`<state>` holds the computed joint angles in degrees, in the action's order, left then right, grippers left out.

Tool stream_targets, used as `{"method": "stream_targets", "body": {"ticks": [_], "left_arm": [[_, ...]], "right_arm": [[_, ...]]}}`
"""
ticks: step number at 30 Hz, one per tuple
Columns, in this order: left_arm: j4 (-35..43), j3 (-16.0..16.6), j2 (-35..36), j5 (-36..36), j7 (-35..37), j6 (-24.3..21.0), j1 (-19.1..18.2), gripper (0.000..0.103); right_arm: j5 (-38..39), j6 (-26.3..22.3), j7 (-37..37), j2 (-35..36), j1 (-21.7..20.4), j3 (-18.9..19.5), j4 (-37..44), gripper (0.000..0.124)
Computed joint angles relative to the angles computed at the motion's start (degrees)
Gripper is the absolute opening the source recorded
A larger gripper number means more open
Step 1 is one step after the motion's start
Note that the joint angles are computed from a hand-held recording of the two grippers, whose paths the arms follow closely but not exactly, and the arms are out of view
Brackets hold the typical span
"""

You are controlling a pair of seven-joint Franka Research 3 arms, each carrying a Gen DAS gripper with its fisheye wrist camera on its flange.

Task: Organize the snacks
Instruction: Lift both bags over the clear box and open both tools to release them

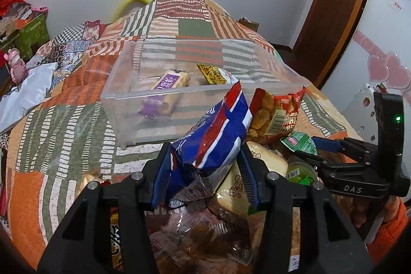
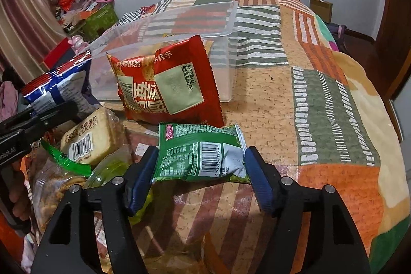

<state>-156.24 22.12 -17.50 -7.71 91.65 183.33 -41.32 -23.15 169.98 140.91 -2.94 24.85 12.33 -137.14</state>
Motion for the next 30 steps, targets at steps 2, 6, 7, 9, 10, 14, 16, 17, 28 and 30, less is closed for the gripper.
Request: {"method": "stream_targets", "body": {"ticks": [2, 6, 7, 9, 10, 14, 16, 17, 28, 30], "left_arm": [[-0.98, -0.23, -1.15, 0.32, -0.23, 1.11, 0.39, 0.050], [-2.69, -0.04, -3.67, 2.94, -2.29, 2.25, 1.24, 0.050], [-3.04, -0.87, -4.29, 3.75, -3.00, 2.37, 2.33, 0.050], [-3.33, -2.01, -5.04, 5.37, -4.23, 2.50, 3.95, 0.050], [-3.59, -2.75, -5.64, 6.22, -4.84, 2.69, 4.94, 0.050], [-3.76, -3.28, -7.00, 8.95, -7.28, 3.23, 6.35, 0.050], [-3.82, -3.60, -7.74, 10.16, -8.47, 3.59, 7.05, 0.050], [-3.79, -3.48, -7.88, 10.79, -8.94, 3.82, 7.13, 0.050], [-1.48, -4.11, -7.98, 16.33, -13.70, 5.24, 9.73, 0.050], [-1.05, -3.55, -7.74, 17.03, -14.33, 5.47, 9.40, 0.050]], "right_arm": [[0.35, 0.17, -0.44, -0.06, 0.07, -0.03, -0.15, 0.057], [-3.91, -0.33, 3.17, -0.40, -0.59, 0.63, -0.06, 0.054], [-4.55, -0.34, 3.75, -0.51, -0.63, 0.71, -0.12, 0.053], [-4.90, -0.23, 4.07, -0.67, -0.72, 0.69, -0.10, 0.052], [-5.00, 0.08, 4.31, -1.06, -0.75, 0.71, -0.37, 0.051], [-9.64, 0.02, 8.66, -3.01, -2.53, 2.34, -0.72, 0.051], [-11.53, 0.15, 10.26, -4.25, -3.54, 3.21, -0.83, 0.051], [-12.30, 0.20, 10.88, -4.72, -4.07, 3.70, -0.76, 0.051], [-24.19, 2.01, 19.67, -6.62, -10.96, 9.14, 3.69, 0.051], [-25.63, 2.17, 20.30, -5.86, -10.83, 9.00, 5.04, 0.051]]}}
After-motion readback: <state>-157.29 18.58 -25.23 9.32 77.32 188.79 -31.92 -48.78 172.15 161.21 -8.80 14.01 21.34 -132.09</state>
